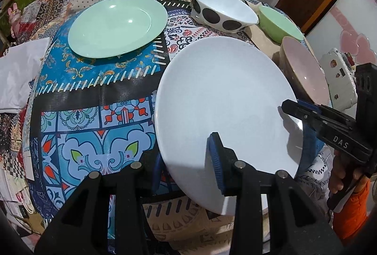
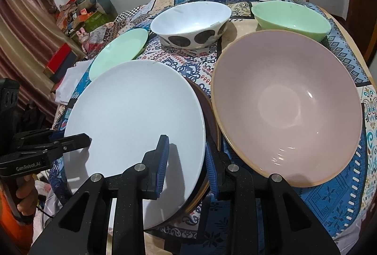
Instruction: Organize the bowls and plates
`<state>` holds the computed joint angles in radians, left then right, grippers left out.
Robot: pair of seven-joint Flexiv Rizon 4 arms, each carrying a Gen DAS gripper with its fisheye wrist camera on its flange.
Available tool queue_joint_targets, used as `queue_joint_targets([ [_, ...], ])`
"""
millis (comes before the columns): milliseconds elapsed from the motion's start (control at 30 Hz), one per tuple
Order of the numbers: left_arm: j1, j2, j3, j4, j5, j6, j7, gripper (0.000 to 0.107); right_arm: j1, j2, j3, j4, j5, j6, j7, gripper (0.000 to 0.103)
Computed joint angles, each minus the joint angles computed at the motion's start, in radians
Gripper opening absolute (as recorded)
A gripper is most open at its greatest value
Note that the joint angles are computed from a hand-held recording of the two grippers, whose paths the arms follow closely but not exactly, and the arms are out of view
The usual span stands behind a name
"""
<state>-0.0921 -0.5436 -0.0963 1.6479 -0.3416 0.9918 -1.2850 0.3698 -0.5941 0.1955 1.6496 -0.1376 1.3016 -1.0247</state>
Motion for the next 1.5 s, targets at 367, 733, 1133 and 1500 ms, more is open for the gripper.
queue_joint_targets([
  [367, 0.0, -0.02, -0.002, -0.02, -0.002, -0.023, -0.018, 0.039, 0.021, 0.01, -0.034, 0.027, -0.032, 0.026, 0.041, 0.027],
  [733, -0.023, -0.032, 0.02, -0.033, 0.046, -0.022, -0.045, 0.038, 0.047, 0.026, -0.086, 0.066, -0.098, 0.043, 0.11, 0.028],
  [1133, -0.001, -0.002, 0.004, 0.005, 0.023, 0.03, -0.025, 0.038, 0.072, 0.044, -0.115, 0.078, -0.167, 0.047, 0.154, 0.03],
  [1500, 0.041, 0.064, 0.025, 0.037, 0.008, 0.165, -0.019, 0.038, 0.11, 0.023, -0.148, -0.012, -0.26, 0.068, 0.152, 0.031],
])
